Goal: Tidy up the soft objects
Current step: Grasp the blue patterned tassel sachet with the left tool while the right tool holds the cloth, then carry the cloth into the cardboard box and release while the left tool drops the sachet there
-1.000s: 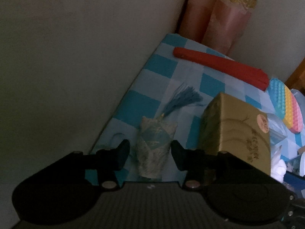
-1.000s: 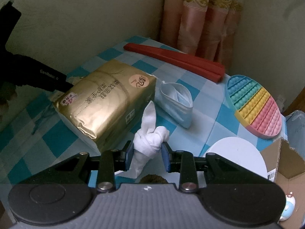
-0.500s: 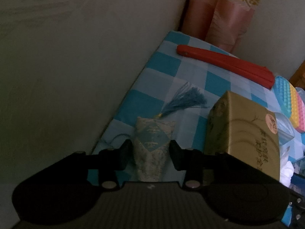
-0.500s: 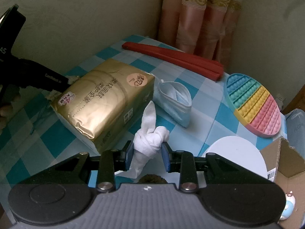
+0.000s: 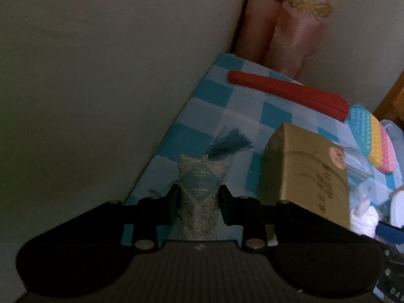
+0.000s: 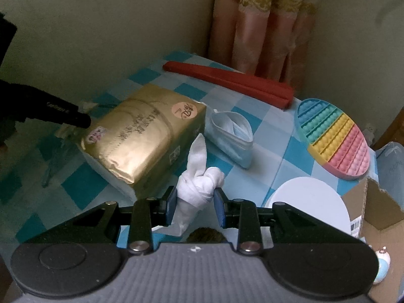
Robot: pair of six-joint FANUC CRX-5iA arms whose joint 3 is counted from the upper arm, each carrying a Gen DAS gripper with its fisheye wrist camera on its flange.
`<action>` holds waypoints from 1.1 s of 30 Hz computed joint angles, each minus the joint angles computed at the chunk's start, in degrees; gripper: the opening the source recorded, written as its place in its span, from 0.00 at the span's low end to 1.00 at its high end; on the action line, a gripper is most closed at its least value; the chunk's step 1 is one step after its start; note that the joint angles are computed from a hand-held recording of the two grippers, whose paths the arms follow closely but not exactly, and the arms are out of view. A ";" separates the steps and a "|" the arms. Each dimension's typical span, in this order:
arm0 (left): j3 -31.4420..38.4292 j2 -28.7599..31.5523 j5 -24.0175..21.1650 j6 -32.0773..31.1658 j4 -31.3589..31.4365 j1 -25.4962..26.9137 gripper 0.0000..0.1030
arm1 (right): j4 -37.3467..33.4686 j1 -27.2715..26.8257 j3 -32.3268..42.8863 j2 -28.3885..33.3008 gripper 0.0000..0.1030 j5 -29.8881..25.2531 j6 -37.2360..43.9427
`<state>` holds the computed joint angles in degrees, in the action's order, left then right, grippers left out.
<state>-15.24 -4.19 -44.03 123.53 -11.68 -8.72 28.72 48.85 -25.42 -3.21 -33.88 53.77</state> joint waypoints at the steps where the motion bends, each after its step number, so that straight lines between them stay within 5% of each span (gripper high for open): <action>1: -0.91 -1.14 0.20 -0.46 0.69 -0.01 0.30 | 0.08 0.19 -0.46 -0.62 0.35 0.09 -0.52; 15: -8.63 -11.13 -2.05 -7.21 6.52 -3.44 0.30 | -11.84 4.37 -4.34 -10.87 0.35 -2.33 4.72; 33: -8.56 -12.41 -4.57 -16.02 11.14 -15.08 0.30 | -8.71 11.53 -14.49 -24.44 0.35 -10.79 -2.70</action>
